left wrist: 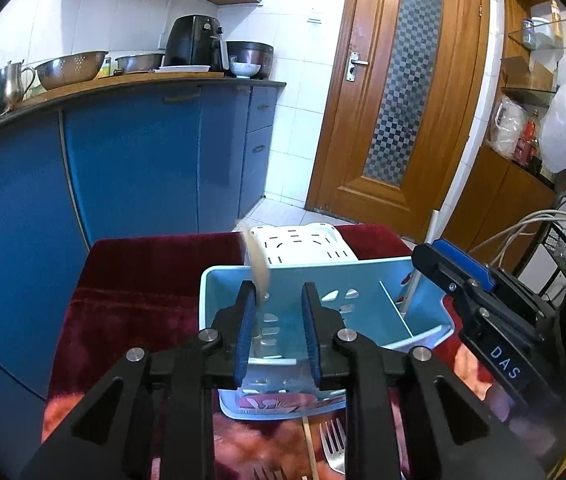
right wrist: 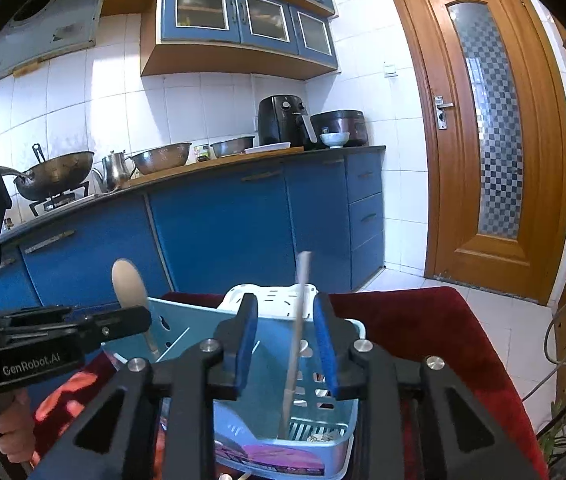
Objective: Organize utensils
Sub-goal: 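Open the left tool dropping the spoon into the box while the right tool releases the chopstick, then move both open tools back down to the loose utensils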
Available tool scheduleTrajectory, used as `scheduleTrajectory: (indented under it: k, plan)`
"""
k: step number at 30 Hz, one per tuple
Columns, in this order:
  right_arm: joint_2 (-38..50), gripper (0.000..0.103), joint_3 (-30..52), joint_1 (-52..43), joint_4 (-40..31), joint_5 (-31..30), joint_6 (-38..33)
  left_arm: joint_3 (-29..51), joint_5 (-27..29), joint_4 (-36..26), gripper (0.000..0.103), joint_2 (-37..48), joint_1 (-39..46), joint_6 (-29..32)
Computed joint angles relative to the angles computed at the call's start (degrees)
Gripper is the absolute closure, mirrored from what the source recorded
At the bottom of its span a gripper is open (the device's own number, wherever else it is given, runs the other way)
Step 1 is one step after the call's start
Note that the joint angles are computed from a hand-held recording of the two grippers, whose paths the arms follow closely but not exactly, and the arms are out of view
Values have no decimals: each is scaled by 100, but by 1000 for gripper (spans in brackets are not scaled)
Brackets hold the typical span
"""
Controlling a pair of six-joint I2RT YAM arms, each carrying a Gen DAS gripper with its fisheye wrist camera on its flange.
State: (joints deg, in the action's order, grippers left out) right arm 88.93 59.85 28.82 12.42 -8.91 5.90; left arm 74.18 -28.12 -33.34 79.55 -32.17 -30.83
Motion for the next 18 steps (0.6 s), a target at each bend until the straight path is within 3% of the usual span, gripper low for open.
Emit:
scheduleTrajectory:
  k: [7,18]
  plan:
    - [-380,70,-132,-63,-135,-119,133,139,-190,-318,79,-141,-287,-78]
    - [-1340,70,-426,-120,-904,-370,398,282,-670,-1123,75,-547,-971,-589]
